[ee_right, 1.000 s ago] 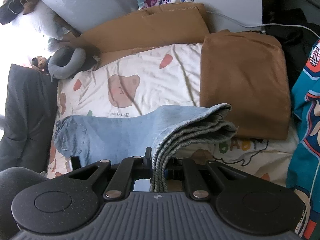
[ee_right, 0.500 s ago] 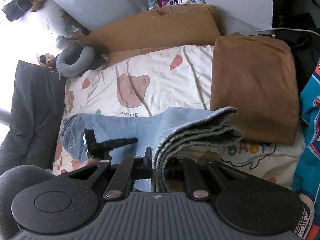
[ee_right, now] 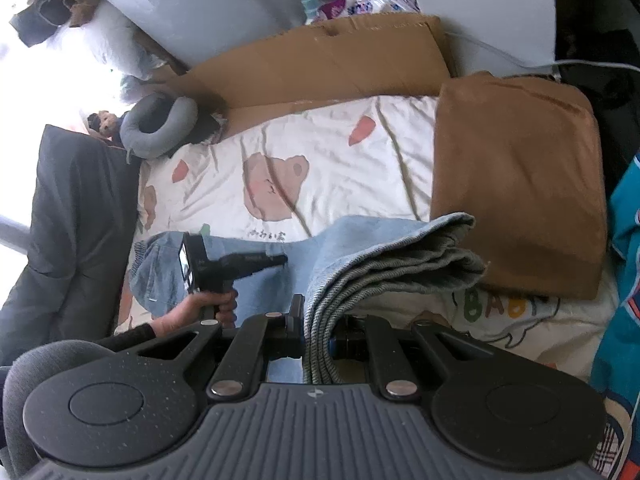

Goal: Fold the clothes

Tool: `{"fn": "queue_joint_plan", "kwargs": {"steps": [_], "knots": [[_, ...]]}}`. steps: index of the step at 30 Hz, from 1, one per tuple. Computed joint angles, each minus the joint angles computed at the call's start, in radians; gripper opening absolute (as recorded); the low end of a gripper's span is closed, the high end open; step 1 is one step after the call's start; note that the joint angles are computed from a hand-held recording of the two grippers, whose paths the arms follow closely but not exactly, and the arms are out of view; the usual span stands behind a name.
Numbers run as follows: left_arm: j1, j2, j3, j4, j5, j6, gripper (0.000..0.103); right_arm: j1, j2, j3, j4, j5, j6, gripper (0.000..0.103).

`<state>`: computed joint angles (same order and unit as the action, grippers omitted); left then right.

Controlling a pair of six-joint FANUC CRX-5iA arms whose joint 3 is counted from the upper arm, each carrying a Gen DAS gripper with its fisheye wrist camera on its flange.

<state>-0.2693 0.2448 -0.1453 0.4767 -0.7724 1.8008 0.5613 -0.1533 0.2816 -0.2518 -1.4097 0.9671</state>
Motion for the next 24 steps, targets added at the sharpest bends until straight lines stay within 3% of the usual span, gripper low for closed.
{"fn": "queue_joint_plan", "kwargs": {"steps": [9,17,24], "knots": [[-0.005,-0.192,-0.23,0.064,-0.012,0.008,0.007,0.008,0.083,0.137,-0.019,-0.012,0.064,0.009],[0.003,-0.297,-0.308,0.044,-0.063,0.075,0.006,0.062,0.28,0.451,-0.026,-0.158,0.171,0.009],[0.019,-0.367,-0.357,0.047,-0.084,0.114,0.006,0.121,0.447,0.747,-0.007,-0.29,0.178,0.009]]}}
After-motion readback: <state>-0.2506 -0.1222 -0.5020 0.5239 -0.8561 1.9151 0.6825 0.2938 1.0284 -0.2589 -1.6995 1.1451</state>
